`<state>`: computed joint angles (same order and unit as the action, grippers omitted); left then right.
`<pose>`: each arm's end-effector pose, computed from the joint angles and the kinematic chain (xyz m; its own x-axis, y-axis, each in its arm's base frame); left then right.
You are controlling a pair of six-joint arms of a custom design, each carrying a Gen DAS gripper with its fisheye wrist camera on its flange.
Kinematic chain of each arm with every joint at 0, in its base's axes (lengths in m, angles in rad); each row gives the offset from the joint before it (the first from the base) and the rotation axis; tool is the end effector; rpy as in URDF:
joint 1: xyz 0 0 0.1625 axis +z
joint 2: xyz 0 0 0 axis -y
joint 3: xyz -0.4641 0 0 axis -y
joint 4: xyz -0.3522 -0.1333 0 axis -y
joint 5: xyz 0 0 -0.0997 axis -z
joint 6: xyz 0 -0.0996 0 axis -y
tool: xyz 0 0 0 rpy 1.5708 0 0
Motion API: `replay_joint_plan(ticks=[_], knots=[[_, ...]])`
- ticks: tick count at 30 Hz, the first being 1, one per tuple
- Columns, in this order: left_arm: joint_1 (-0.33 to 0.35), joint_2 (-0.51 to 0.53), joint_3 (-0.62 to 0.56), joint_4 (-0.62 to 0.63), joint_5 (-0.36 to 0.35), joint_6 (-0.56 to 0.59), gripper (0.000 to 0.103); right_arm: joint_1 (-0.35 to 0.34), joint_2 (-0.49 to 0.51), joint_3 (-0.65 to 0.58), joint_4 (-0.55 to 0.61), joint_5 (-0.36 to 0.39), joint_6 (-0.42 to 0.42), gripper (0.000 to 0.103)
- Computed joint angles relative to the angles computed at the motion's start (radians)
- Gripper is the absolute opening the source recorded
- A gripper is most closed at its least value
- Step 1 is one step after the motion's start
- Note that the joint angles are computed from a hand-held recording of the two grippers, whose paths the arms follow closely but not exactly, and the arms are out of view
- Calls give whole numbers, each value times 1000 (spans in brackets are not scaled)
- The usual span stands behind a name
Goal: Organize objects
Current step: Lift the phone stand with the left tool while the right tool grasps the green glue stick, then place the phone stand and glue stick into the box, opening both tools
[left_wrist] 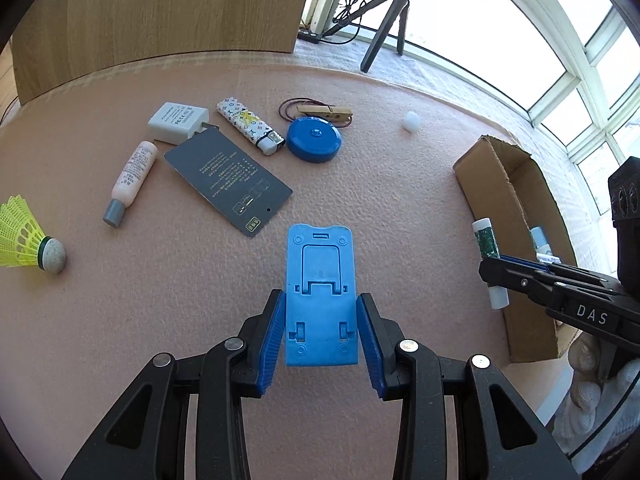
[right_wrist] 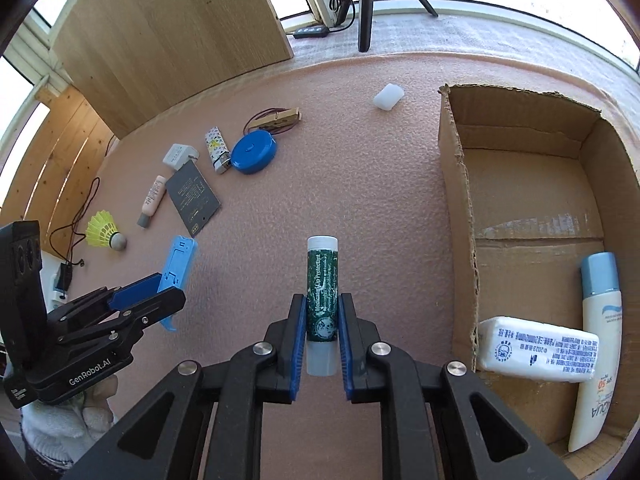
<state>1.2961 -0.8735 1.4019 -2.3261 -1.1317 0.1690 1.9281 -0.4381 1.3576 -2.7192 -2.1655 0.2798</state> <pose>-0.0261 -0.7403 0.2753 -0.8399 0.3090 -0.4462 0.4114 0.8987 -0.1521 0.3348 -0.6752 0.0216 -0.8826 0.0880 0.4618 -0.1008 0.9240 -0.3688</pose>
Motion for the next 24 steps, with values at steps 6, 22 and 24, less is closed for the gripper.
replay_joint_plan(ticks=[6,22,24], knots=[[-53,26,-23,-15,-35,39,39,37,-73,94,-104,-63,-11,14],[-182,171,-105,-37,-121,91,39,31,-243,347,-268,-194,50,14],[-192,189,-116,-37,-120,94,39,27,-255,366,-277,-196,57,14]])
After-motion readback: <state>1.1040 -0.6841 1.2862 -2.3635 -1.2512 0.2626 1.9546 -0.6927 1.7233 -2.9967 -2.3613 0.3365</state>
